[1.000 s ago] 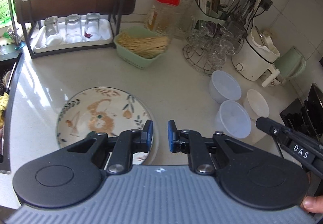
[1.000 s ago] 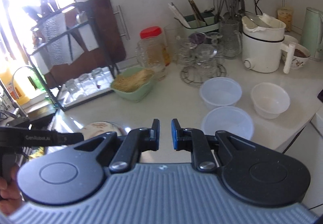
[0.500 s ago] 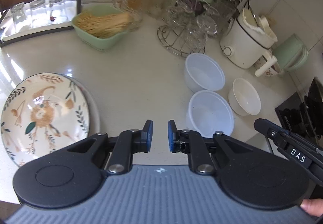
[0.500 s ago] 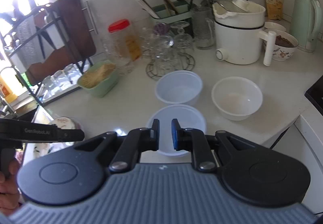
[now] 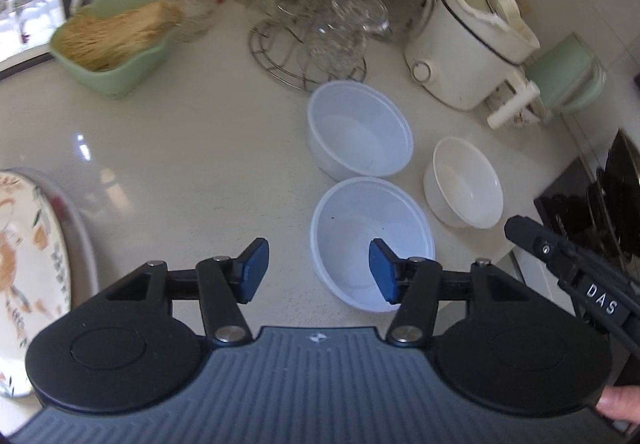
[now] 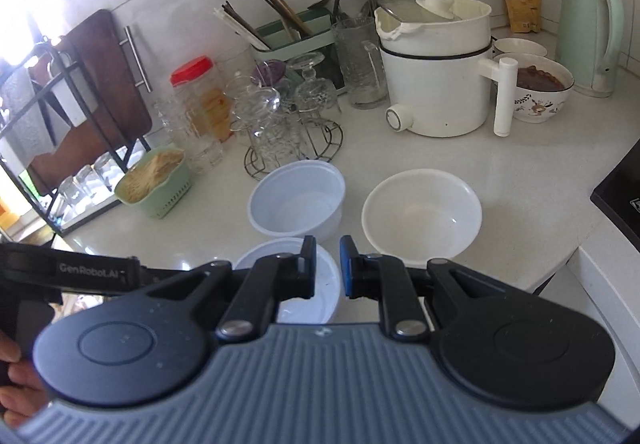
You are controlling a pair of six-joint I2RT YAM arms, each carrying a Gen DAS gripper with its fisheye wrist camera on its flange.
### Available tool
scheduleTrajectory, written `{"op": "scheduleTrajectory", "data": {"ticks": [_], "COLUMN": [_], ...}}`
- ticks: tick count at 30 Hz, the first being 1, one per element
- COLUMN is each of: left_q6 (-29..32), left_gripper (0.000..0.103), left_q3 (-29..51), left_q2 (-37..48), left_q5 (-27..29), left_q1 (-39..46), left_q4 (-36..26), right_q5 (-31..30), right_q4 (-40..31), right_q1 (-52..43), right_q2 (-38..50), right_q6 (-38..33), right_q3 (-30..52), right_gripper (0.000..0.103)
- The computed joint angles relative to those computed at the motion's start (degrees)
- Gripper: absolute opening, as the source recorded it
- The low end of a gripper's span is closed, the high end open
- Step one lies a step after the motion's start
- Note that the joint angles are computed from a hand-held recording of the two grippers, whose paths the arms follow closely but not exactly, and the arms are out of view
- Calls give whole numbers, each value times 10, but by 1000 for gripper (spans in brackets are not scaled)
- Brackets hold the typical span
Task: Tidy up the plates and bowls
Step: 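Move both tools toward the translucent plastic bowl, then close both grippers on the rim of the translucent bowl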
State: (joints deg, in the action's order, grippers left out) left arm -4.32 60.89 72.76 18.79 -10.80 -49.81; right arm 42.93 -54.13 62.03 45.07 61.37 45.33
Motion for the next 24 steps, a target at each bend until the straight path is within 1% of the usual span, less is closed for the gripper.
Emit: {"op": "scheduleTrajectory", "data": {"ticks": [4,6,8,9,10,12,14,17,21,22,24], "left_q6": [0,-14,-20,-23,-26,-34,-38,-40,-32,-32,-37], "left_gripper": [61,60,60,60,60,58,51,45,40,37,33], "left_q3": [5,10,7,5,2,7,12,17,23,21,17], "left_q2": [54,76,85,88,89,100,111,121,128,128,127], "left_q5": [0,3,-1,-11,-22,-30,-28,-29,-27,-29,-30], "left_q1": [-24,-36,-53,-63,-71,-77,-77,-77,-76,-77,-78], "left_q4": [29,33,44,51,57,61,59,60,54,55,56], "right_q5": [-46,-66,-104,-121,-131,-146,-161,-172,-189,-194,-185], "right_q4": [49,67,93,99,106,123,142,162,185,190,195], "right_q1": [-53,-75,-105,-117,-126,-137,-149,-155,-167,-169,-163], "right_q2": [-13,-14,-21,-21,-18,-16,-11,5,33,39,52], "right_q6": [-59,-81,-112,-120,-125,-134,-144,-142,-137,-141,-138], "right_q3": [-31,-41,-54,-57,-60,-68,-77,-88,-95,-96,-96], "right_gripper": [17,17,17,18,24,30,30,30,30,30,30]}}
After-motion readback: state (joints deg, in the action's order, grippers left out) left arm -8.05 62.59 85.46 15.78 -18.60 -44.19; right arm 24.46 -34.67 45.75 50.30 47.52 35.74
